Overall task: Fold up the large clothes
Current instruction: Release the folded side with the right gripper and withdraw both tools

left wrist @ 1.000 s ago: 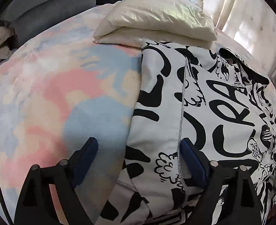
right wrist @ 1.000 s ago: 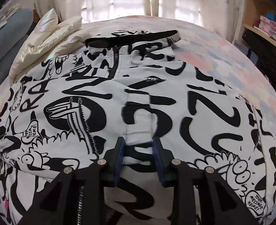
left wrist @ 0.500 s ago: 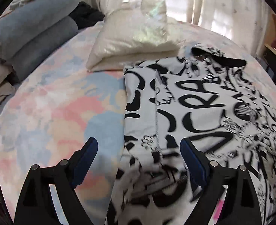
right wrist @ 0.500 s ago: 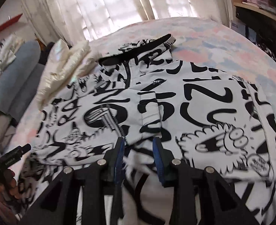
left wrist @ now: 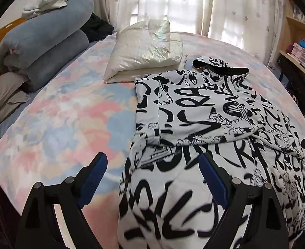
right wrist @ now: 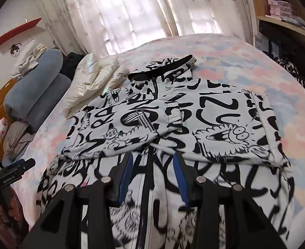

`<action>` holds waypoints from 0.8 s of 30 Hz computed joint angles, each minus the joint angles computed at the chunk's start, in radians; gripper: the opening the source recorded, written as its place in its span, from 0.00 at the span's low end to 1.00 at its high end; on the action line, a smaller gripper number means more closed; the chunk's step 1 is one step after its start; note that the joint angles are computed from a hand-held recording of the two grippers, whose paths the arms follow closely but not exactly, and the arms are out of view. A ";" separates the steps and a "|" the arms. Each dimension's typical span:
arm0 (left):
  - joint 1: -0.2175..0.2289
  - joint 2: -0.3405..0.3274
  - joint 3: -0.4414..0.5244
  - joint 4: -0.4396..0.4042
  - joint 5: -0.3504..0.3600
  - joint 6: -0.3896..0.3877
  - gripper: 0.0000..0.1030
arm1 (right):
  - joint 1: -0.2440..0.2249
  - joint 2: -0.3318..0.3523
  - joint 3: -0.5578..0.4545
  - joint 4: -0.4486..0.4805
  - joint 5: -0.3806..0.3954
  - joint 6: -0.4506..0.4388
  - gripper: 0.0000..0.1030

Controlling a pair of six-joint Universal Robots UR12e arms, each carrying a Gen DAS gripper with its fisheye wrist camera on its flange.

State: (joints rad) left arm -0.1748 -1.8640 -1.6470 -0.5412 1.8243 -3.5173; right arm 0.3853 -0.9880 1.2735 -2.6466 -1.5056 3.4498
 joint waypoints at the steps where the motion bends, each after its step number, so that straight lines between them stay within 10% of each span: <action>1: -0.002 0.011 -0.012 0.006 0.001 -0.002 0.86 | 0.002 -0.012 0.016 -0.011 -0.003 0.000 0.39; 5: -0.008 0.045 -0.048 0.020 0.011 -0.007 0.86 | 0.004 -0.052 0.079 -0.059 0.010 0.002 0.41; 9: -0.011 0.075 -0.083 0.030 0.014 -0.020 0.87 | 0.012 -0.086 0.134 -0.102 0.001 -0.008 0.65; 24: 0.004 0.138 -0.190 0.036 -0.020 -0.072 0.87 | 0.014 -0.171 0.273 -0.135 -0.018 -0.004 0.66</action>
State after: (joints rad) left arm -0.1705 -1.7265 -1.8373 -0.5050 1.8041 -3.5893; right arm 0.3994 -1.1594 1.5461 -2.7820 -1.5236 3.4458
